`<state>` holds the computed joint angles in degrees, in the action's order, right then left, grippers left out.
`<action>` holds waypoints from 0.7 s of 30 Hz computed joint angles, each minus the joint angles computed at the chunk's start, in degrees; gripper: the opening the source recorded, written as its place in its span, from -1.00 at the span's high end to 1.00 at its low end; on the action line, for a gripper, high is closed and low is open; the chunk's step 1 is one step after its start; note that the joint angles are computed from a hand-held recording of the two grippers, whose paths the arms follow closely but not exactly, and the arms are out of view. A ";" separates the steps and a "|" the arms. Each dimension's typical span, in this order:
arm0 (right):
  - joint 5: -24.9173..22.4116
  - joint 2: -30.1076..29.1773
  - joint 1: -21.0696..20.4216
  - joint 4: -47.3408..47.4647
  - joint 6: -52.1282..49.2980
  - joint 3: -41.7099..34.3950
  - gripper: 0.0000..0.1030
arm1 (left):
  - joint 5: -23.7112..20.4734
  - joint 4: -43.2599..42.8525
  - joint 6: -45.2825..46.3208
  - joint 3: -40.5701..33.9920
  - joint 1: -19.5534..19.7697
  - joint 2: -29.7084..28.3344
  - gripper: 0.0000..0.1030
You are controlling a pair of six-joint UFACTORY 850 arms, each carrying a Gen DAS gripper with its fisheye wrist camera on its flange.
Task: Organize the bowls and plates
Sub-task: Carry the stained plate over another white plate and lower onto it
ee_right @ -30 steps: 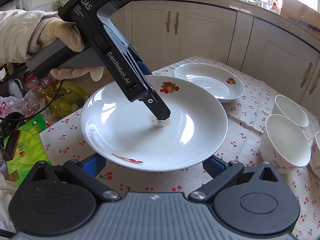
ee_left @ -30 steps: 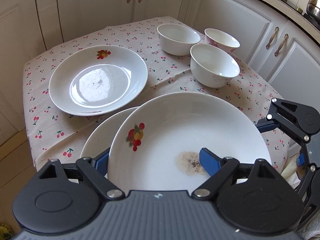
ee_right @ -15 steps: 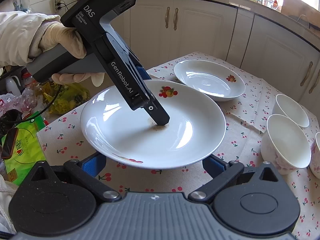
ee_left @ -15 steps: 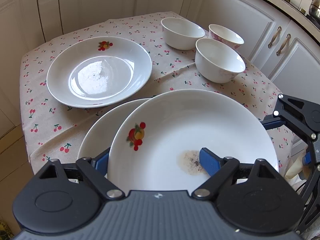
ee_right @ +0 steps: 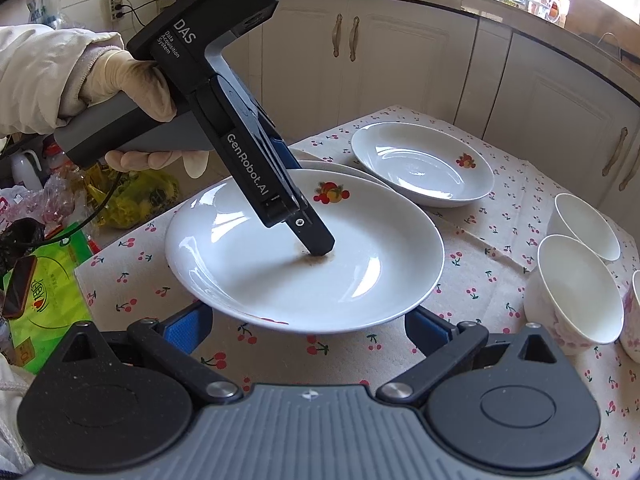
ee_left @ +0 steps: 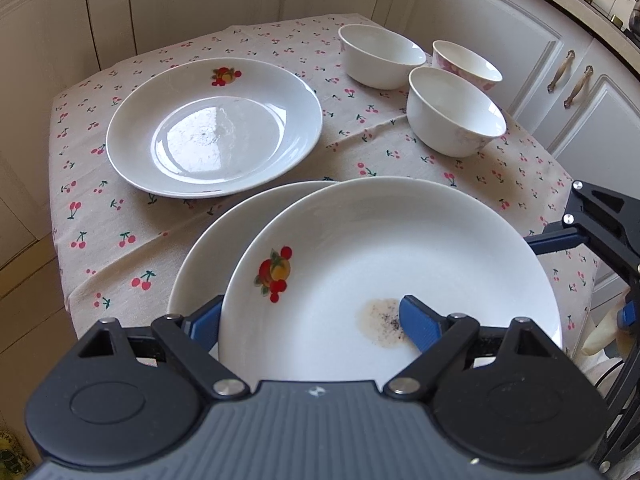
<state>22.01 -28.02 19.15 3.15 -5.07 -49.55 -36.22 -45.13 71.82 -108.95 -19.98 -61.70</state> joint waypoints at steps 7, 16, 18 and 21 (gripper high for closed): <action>-0.08 -0.35 0.03 -0.14 -0.20 -0.44 -1.00 | 1.34 0.64 0.69 0.93 -0.05 0.48 -0.75; -0.40 -0.47 0.13 0.56 -0.73 -0.69 -1.00 | 2.18 -0.77 2.99 2.18 0.08 1.41 -0.75; -0.40 -0.53 0.11 0.44 -0.62 -0.76 -1.00 | 2.49 -1.20 3.40 2.59 0.11 1.72 -0.75; -0.49 -0.63 0.09 0.53 -0.69 -0.86 -1.00 | 2.97 -1.40 3.84 3.09 0.11 2.07 -0.75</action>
<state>21.53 -28.65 19.24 3.68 -5.76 -50.42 -33.25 -46.54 75.65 -105.86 -19.86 -59.63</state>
